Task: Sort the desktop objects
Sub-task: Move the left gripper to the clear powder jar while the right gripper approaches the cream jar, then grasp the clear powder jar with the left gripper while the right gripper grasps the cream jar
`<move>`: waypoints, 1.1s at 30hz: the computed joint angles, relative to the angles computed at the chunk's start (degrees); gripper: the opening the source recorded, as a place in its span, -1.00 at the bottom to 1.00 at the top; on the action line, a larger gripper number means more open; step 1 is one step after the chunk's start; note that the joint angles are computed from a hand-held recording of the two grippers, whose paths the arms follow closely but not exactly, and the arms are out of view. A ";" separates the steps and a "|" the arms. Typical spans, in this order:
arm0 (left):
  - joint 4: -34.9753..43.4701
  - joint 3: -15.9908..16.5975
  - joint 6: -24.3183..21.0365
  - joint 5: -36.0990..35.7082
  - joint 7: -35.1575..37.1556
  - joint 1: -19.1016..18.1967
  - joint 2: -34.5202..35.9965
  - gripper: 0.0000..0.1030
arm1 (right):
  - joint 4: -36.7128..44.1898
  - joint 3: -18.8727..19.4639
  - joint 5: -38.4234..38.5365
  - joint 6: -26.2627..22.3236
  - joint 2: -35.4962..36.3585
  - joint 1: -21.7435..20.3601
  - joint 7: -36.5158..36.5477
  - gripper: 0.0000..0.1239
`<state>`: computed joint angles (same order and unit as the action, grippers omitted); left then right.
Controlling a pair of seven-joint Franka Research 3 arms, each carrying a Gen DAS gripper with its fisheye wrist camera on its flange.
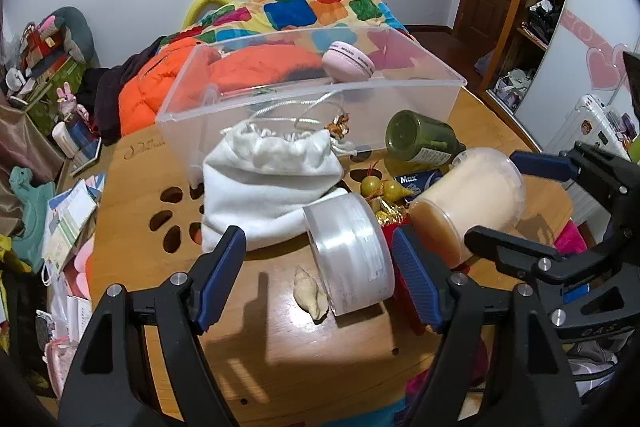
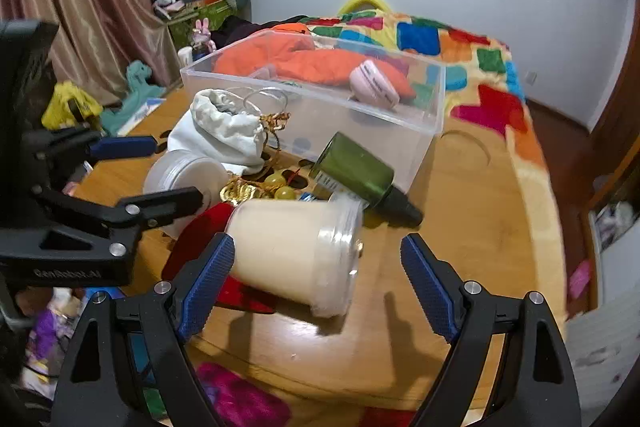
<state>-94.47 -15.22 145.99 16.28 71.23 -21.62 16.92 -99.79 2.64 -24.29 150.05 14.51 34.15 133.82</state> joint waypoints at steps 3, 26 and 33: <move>-0.41 0.29 0.93 0.96 -0.93 -0.42 0.19 0.46 | -0.80 -0.04 0.56 1.67 0.12 -0.04 0.81 0.35; -3.51 0.18 4.88 -0.76 -4.62 0.79 0.44 -0.10 | 4.01 -2.90 -7.28 -2.49 4.30 3.76 8.83 0.37; -4.28 -0.13 6.12 -0.84 -4.51 1.04 0.13 -0.38 | 3.53 -2.93 -9.86 -0.98 4.64 3.50 10.83 0.29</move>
